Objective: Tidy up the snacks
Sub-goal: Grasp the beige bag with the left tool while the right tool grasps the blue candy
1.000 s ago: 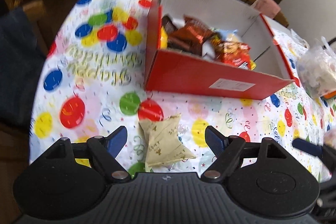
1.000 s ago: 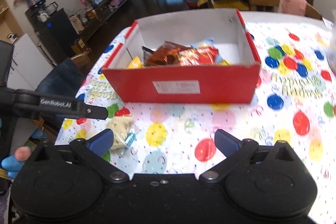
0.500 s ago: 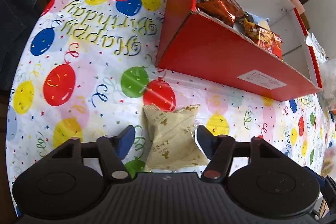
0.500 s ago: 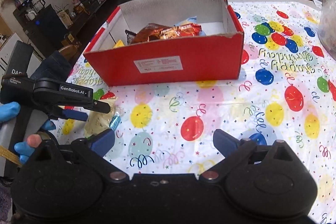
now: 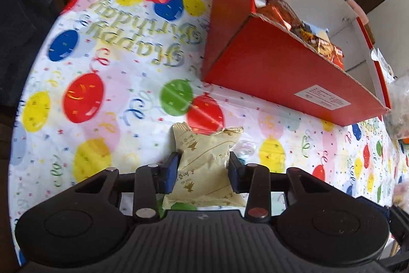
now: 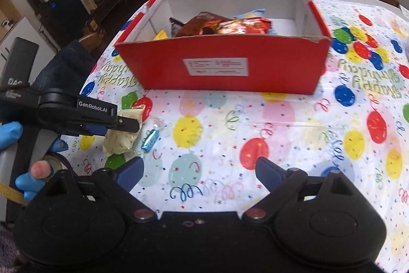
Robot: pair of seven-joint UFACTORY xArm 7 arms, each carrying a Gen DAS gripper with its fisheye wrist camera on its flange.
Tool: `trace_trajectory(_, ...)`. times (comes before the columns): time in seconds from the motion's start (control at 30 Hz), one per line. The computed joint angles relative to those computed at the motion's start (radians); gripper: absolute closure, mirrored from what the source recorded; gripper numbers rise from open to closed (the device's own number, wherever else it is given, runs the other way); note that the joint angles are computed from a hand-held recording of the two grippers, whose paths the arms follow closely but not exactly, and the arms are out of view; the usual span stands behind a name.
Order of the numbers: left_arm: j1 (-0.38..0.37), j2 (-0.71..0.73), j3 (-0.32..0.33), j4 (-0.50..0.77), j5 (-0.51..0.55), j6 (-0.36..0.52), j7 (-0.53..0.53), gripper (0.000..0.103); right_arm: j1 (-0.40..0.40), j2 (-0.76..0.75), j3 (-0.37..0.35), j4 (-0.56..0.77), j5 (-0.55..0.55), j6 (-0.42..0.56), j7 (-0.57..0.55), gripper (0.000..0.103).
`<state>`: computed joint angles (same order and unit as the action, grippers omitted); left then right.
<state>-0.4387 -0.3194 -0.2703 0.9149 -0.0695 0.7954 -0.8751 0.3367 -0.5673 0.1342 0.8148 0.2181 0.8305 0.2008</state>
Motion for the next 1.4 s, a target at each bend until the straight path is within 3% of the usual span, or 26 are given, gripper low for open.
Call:
trace_trajectory(0.23,0.043,-0.177,-0.058,-0.088,0.147,0.057,-0.106,0.065,0.022,0.120,0.056,0.067,-0.033,-0.003,0.021,0.010)
trace_trajectory(0.43,0.051,-0.303,-0.066,-0.152,0.146,0.108,-0.133,0.065,0.036,0.219,0.097,0.120,-0.086,-0.015,0.110,0.019)
trace_trajectory(0.63,0.058,-0.397,-0.077,-0.198,0.145,0.142,-0.127,0.065,0.034,0.315,0.144,0.191,-0.234,-0.003,0.258,0.028)
trace_trajectory(0.73,0.062,-0.428,-0.076,-0.217,0.139,0.151,-0.120,0.065,0.047,0.346,0.148,0.214,-0.286,-0.005,0.305,0.035)
trace_trajectory(0.8,0.065,-0.444,-0.072,-0.228,0.131,0.156,-0.115,0.065,0.055,0.366,0.149,0.232,-0.313,0.008,0.329,0.047)
trace_trajectory(0.97,0.070,-0.469,-0.069,-0.243,0.119,0.165,-0.097,0.065,0.078,0.394,0.141,0.251,-0.343,0.018,0.355,0.065)
trace_trajectory(1.07,0.074,-0.472,-0.067,-0.245,0.113,0.165,-0.087,0.065,0.087,0.399,0.134,0.252,-0.346,0.009,0.350,0.072)
trace_trajectory(1.2,0.077,-0.471,-0.066,-0.245,0.103,0.164,-0.077,0.065,0.095,0.394,0.125,0.246,-0.327,-0.002,0.329,0.091)
trace_trajectory(1.4,0.073,-0.445,-0.069,-0.230,0.096,0.149,-0.057,0.065,0.095,0.354,0.118,0.209,-0.297,-0.030,0.298,0.092)
